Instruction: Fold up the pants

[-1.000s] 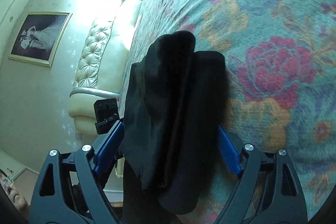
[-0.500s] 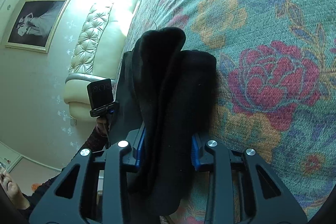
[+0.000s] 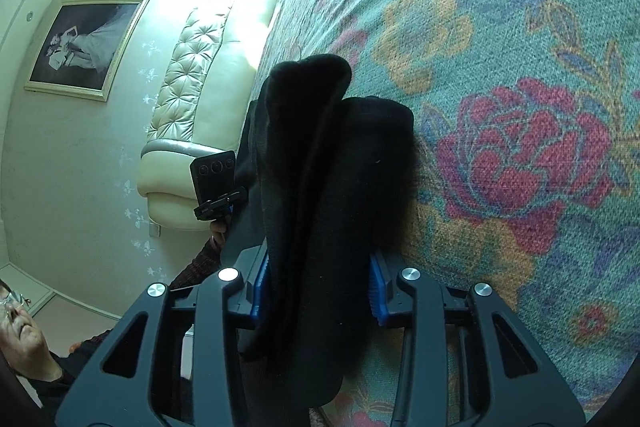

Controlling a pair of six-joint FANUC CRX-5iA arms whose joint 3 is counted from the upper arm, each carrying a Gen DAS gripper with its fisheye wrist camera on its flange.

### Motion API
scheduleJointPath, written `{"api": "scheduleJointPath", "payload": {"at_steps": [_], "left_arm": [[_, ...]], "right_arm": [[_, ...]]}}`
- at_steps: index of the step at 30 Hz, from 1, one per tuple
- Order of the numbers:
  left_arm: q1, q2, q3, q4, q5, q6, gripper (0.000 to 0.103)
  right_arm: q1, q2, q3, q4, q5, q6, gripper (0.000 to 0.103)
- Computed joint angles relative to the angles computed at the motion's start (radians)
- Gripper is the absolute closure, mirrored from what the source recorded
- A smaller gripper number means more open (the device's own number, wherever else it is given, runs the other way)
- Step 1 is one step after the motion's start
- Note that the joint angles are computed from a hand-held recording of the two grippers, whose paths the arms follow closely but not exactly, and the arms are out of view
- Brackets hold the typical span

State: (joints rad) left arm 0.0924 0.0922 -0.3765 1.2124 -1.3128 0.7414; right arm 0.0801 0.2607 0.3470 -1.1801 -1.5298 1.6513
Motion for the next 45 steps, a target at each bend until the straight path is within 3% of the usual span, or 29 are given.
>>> {"api": "scheduleJointPath", "payload": {"at_steps": [2,5,9,15,22,33,34,36,38,39,40,45], "left_arm": [[0.004,0.02,-0.004,0.054,-0.047,-0.004,0.049],[0.008,0.057,0.014,0.09,-0.112,-0.007,0.037],[0.005,0.101,0.07,0.07,-0.136,0.01,0.036],[0.004,0.141,0.118,0.069,-0.163,0.05,0.036],[0.081,0.073,0.018,0.132,-0.137,0.044,0.031],[-0.008,0.183,0.171,0.098,-0.085,0.145,0.023],[-0.011,0.184,0.181,0.084,-0.082,0.152,0.023],[-0.012,0.171,0.189,0.05,-0.069,0.155,0.023],[-0.007,0.143,0.196,-0.025,-0.043,0.154,0.038],[-0.002,0.133,0.199,-0.064,-0.03,0.167,0.061],[0.006,0.126,0.193,-0.084,-0.023,0.177,0.067],[0.005,0.1,0.171,-0.077,0.01,0.15,0.073]], "right_arm": [[-0.004,-0.004,0.009,0.008,-0.009,0.012,0.048],[-0.014,-0.007,0.016,0.016,-0.001,0.003,0.04],[-0.037,-0.003,0.022,0.014,0.036,-0.016,0.035],[-0.025,0.063,0.107,0.029,0.001,-0.065,0.029],[0.007,0.099,0.174,0.063,-0.017,-0.095,0.022],[0.044,0.143,0.235,0.065,0.007,-0.124,0.014],[0.052,0.148,0.246,0.072,0.011,-0.125,0.015],[0.076,0.155,0.26,0.108,0.016,-0.12,0.026],[0.088,0.16,0.257,0.128,0.027,-0.138,0.053],[0.084,0.156,0.245,0.116,0.035,-0.139,0.057],[0.078,0.152,0.233,0.099,0.047,-0.13,0.063],[0.078,0.131,0.209,0.099,0.076,-0.099,0.069]]}}
